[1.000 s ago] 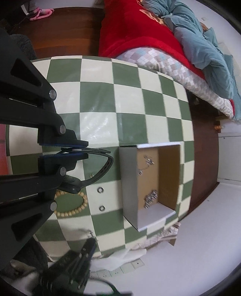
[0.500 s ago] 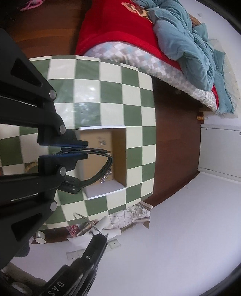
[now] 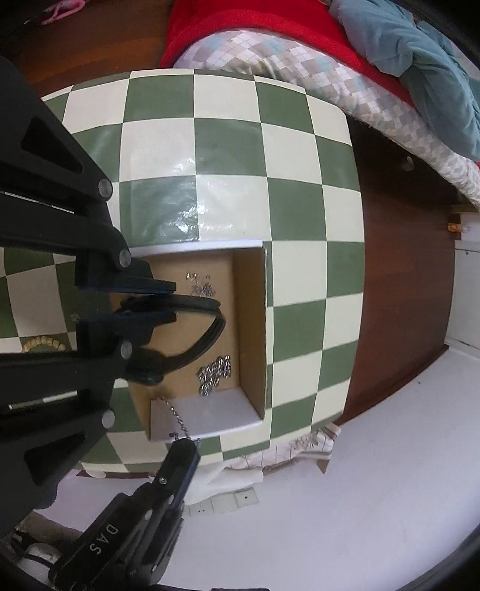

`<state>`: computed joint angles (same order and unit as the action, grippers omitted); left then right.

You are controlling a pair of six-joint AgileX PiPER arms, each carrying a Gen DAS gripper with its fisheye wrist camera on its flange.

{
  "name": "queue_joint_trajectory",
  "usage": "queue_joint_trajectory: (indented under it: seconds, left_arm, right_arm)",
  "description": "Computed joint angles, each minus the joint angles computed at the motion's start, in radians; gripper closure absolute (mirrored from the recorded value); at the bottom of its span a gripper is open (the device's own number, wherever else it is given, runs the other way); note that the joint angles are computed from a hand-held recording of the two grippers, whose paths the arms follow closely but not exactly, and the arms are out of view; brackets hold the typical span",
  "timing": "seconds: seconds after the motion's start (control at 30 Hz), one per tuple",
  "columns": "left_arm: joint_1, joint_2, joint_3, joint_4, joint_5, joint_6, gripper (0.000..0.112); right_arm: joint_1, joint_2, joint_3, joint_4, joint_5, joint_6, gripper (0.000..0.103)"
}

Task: Organize jewelry
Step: 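Open both grippers to drop the watch band and bracelet into the box, then grasp the wooden bead bracelet with the left gripper while the right gripper moves toward the earrings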

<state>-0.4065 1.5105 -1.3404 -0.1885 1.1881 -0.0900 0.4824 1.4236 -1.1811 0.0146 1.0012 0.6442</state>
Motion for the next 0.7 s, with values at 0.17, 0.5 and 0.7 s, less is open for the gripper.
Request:
queue_joint_trajectory:
  seconds: [0.17, 0.5, 0.7]
  left_arm:
    - [-0.013, -0.023, -0.005, 0.073, -0.019, -0.055, 0.067]
    - [-0.109, -0.111, 0.052, 0.397, -0.061, -0.273, 0.009]
    - [-0.146, -0.157, 0.133, 0.484, -0.080, -0.362, 0.009]
  right_arm:
    - [-0.043, 0.037, -0.008, 0.029, 0.033, -0.035, 0.090]
    - [0.076, 0.056, -0.036, -0.208, 0.175, 0.137, 0.000]
    - [0.166, 0.047, -0.010, -0.303, 0.210, 0.246, 0.000]
